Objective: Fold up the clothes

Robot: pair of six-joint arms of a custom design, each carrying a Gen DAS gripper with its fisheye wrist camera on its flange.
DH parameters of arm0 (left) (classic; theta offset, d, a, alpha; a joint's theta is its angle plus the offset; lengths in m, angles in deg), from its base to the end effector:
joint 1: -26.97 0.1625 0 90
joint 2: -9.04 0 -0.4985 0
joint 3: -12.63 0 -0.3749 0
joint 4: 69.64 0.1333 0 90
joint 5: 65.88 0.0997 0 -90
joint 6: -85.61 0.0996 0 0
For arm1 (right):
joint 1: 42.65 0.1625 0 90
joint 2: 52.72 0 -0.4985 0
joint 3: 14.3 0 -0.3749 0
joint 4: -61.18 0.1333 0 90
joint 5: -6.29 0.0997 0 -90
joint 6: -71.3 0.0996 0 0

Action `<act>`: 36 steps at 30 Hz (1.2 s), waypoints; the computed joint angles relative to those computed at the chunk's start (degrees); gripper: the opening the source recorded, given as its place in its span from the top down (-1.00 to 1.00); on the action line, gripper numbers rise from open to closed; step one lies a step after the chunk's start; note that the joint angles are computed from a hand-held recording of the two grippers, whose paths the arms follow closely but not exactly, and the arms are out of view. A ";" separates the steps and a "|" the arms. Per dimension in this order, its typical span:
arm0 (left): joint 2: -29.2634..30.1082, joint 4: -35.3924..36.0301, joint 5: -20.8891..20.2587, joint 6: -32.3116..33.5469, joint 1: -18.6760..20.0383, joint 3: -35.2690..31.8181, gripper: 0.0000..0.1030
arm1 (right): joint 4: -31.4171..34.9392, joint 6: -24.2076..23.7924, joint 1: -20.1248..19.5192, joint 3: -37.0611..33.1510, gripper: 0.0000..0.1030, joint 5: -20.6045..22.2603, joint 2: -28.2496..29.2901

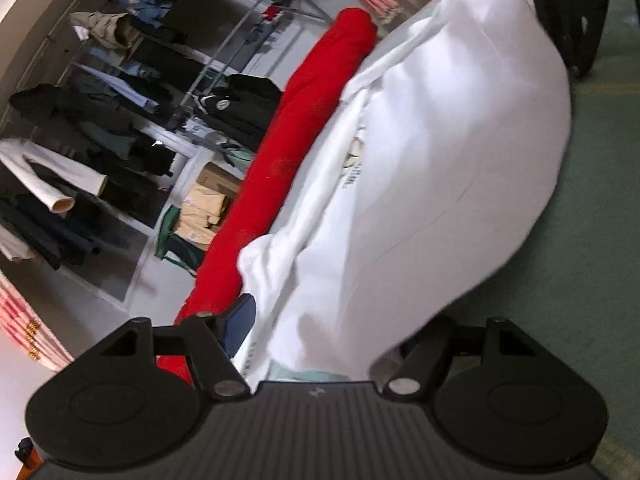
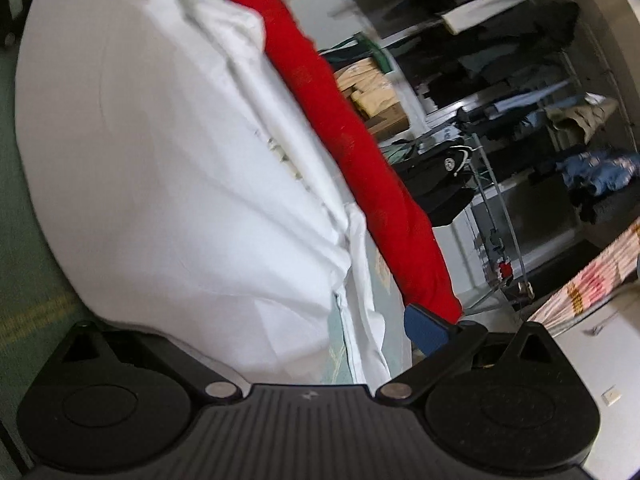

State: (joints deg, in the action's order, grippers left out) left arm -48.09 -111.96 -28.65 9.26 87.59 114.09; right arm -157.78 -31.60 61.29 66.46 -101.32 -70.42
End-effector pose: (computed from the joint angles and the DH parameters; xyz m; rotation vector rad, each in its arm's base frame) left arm -0.1069 -0.6232 0.2175 1.0717 1.2362 -0.6939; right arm 0.2861 -0.7245 0.0321 1.6256 -1.2390 0.7198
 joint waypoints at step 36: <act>2.23 -15.87 20.45 33.54 5.93 7.81 0.28 | -1.74 -7.16 -0.07 4.62 -1.00 4.69 0.43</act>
State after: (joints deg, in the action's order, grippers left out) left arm -45.86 -127.83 -8.20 42.80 93.51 121.89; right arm -159.52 -38.77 61.22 71.08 -96.62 -69.99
